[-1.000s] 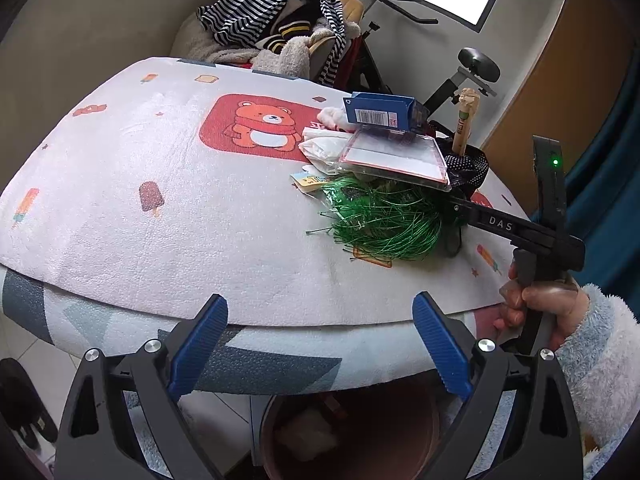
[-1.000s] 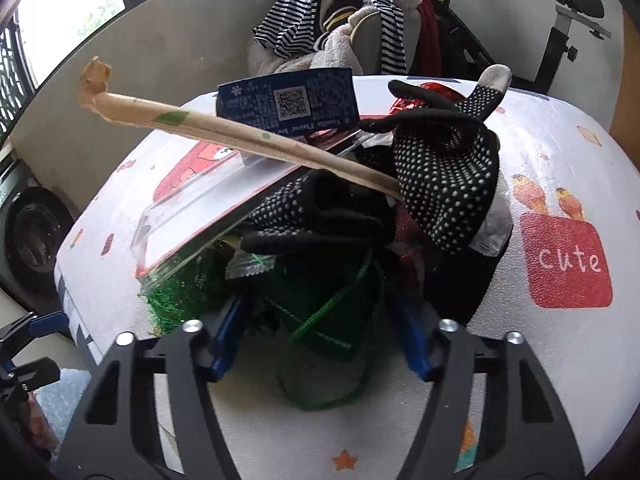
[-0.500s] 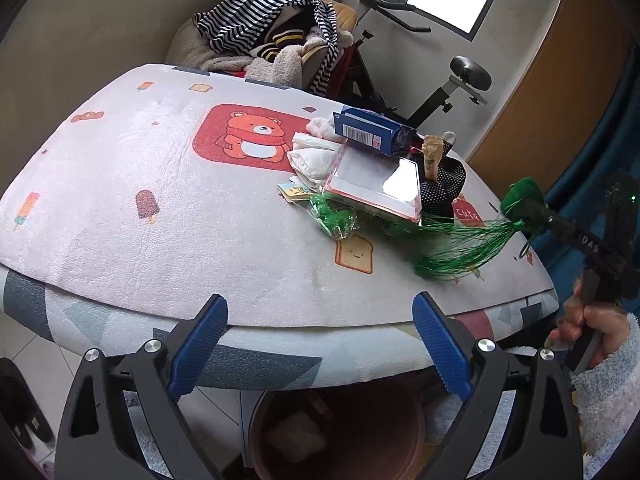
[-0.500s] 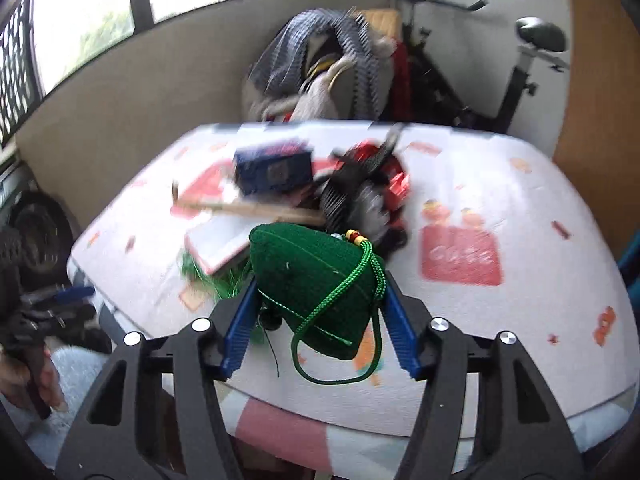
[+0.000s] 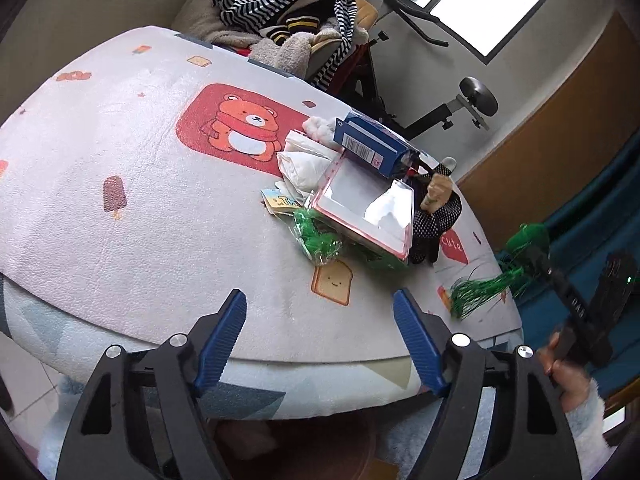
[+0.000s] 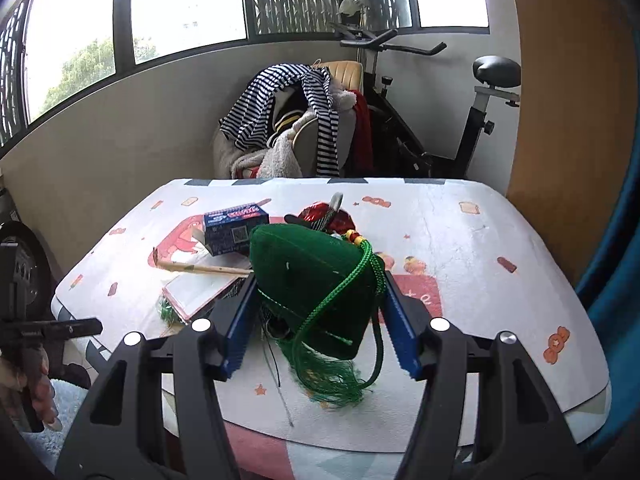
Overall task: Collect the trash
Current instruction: 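Grasp the blue milk carton with the left tool while the right tool holds the green pouch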
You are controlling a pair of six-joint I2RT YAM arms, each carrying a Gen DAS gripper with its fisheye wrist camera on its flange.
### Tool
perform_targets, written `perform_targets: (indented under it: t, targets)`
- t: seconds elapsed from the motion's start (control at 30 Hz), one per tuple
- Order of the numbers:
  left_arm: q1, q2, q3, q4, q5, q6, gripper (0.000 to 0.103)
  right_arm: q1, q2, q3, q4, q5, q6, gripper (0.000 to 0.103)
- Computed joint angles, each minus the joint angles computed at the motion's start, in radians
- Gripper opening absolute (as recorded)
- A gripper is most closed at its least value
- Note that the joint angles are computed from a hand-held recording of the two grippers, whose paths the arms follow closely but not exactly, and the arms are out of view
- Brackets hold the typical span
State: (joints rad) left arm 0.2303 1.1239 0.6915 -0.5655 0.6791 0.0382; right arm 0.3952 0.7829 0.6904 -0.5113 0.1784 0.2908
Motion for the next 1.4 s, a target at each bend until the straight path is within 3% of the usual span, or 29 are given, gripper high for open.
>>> perform_targets:
  t: [0.23,0.33,0.4,0.43,0.47,0.67,0.8,0.93,1.13,1.2,1.4]
  targets:
    - [-0.031,0.151,0.064,0.134,0.026,-0.147,0.065,0.071,0.089,-0.045,0.081,0.020,0.030,0.060]
    - [-0.070,0.193,0.107,0.176,-0.006,-0.168,0.062,0.071,0.113,-0.057,0.104,0.014,0.015,0.060]
    - [-0.111,0.220,0.166,0.197,-0.056,-0.137,0.075,0.064,0.119,-0.065,0.118,0.005,0.009,0.060]
    - [-0.131,0.237,0.205,0.208,-0.079,-0.115,0.093,0.055,0.119,-0.071,0.126,-0.004,0.007,0.060]
    - [-0.150,0.255,0.243,0.220,-0.098,-0.091,0.097,0.049,0.122,-0.077,0.135,-0.011,0.008,0.060]
    - [-0.299,0.519,0.637,0.048,-0.205,0.184,0.097,-0.004,0.123,-0.100,0.163,-0.055,0.006,0.060]
    - [-0.368,0.684,0.841,-0.074,-0.217,0.263,0.097,-0.055,0.114,-0.121,0.187,-0.096,0.003,0.060]
    - [-0.427,0.789,0.951,-0.138,-0.286,0.332,0.097,-0.107,0.114,-0.133,0.200,-0.137,-0.014,0.060]
    - [-0.498,0.881,1.000,-0.154,-0.474,0.411,0.097,-0.143,0.125,-0.147,0.223,-0.169,-0.033,0.060]
    - [-0.485,0.890,1.009,-0.163,-0.426,0.392,0.075,-0.142,0.129,-0.150,0.225,-0.169,-0.034,0.060]
    - [-0.419,0.782,0.920,-0.085,-0.349,0.270,0.075,-0.125,0.107,-0.139,0.204,-0.162,-0.032,0.060]
